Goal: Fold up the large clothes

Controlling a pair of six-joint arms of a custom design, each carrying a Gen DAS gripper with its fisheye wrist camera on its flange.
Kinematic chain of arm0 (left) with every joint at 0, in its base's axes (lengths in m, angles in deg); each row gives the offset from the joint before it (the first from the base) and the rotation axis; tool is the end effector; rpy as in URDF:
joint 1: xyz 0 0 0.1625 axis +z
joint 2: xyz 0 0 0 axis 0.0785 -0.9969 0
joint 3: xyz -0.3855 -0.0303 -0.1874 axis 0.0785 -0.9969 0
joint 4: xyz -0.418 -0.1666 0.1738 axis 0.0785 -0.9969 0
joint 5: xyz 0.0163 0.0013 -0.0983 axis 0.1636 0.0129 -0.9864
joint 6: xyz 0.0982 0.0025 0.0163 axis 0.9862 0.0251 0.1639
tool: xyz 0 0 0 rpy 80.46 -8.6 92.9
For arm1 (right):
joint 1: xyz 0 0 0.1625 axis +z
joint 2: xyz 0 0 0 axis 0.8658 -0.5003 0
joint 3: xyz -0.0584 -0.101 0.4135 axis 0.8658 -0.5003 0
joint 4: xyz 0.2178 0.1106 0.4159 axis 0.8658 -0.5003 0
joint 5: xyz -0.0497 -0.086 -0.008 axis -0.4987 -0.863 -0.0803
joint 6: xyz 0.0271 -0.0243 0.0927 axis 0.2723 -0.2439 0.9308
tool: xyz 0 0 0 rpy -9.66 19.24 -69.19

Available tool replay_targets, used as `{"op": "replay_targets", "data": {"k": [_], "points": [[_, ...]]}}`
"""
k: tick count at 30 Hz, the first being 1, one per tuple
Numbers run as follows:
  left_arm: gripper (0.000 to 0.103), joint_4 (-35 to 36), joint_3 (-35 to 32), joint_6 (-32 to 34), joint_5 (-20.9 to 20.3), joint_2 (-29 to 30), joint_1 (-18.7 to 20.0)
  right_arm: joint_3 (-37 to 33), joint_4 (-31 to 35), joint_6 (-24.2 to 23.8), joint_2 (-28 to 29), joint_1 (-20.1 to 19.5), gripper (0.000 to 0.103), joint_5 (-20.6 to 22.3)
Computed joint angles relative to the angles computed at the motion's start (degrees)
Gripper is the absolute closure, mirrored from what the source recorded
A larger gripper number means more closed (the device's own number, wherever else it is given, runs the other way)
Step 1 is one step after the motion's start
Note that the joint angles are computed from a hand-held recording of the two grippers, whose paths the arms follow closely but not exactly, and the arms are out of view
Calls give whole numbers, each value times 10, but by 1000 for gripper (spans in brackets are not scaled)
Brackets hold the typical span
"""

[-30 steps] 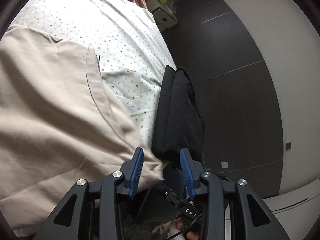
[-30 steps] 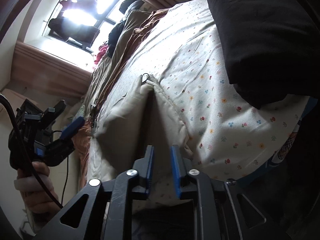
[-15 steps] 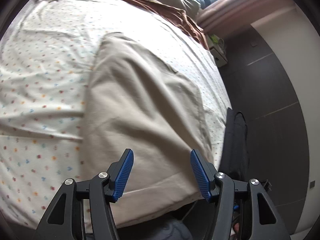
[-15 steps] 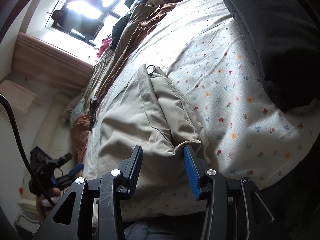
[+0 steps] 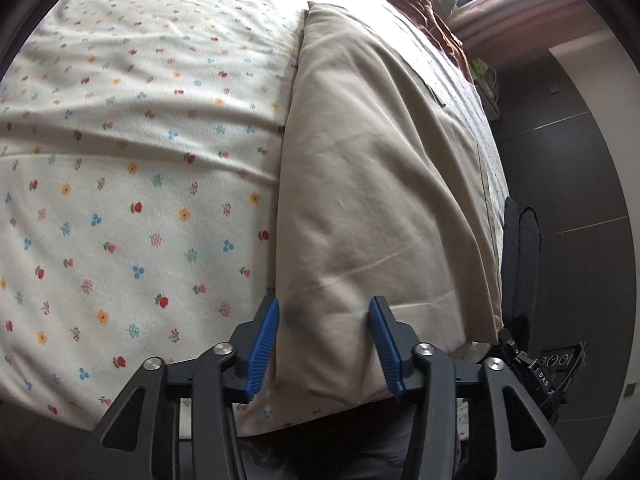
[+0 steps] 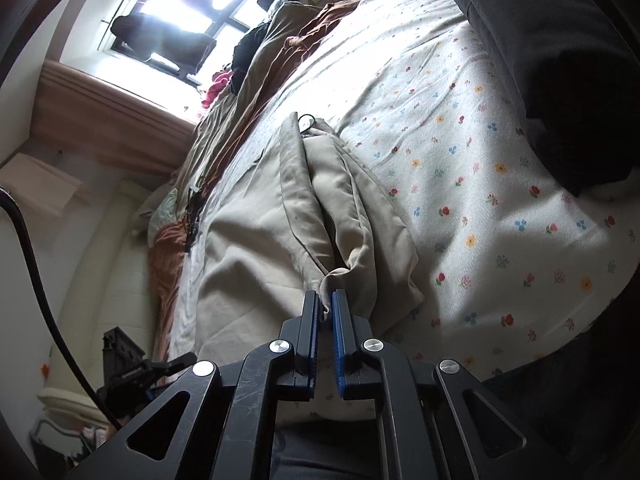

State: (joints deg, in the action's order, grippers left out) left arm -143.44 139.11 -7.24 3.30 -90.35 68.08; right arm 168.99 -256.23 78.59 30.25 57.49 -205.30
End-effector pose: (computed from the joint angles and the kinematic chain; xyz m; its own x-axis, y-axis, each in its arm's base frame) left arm -0.0691 -0.7016 0.2348 -0.9404 0.3224 -0.1079 0.3144 0.9455 0.0849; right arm 0.2761 -0.3983 0.0377 -0.8517 0.4941 -0.1746 0.3514 0.2916 -0.8897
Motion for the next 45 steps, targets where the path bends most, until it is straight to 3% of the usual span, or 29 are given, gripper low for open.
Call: {"op": "replay_targets", "data": {"k": [8, 11, 14, 17, 19, 21, 23, 31, 35, 39, 41, 44, 45], "points": [[79, -2, 3, 8, 18, -8, 8, -6, 30, -10, -10, 0, 95, -7], [80, -10, 5, 11, 27, -10, 7, -8, 42, -10, -15, -8, 95, -4], [80, 1, -4, 8, 17, -7, 8, 4, 79, 21, -34, -13, 92, -12], [79, 14, -21, 7, 9, 1, 10, 16, 81, 19, -53, -13, 73, -23], [74, 19, -34, 7, 5, 11, 11, 12, 112, 19, -66, -3, 42, -70], [60, 13, -44, 5, -1, 20, 11, 5, 115, -10, -76, -1, 36, -94], [52, 0, -52, 2, 0, 29, 11, 0, 119, -40, -91, -14, 36, -72], [52, -17, -102, -7, -4, 78, 12, -77, 244, -133, -120, -72, 36, 10], [52, -22, -137, -11, -10, 109, 12, -115, 306, -146, -121, -109, 36, 60], [52, -21, -176, -15, -12, 141, 13, -158, 367, -157, -111, -133, 38, 79], [52, -20, -195, -16, -12, 157, 12, -176, 394, -156, -107, -142, 44, 78], [52, -20, -220, -13, -11, 180, 9, -193, 414, -176, -105, -158, 63, 107], [52, -20, -228, -12, -12, 187, 9, -199, 419, -184, -103, -161, 74, 113]]}}
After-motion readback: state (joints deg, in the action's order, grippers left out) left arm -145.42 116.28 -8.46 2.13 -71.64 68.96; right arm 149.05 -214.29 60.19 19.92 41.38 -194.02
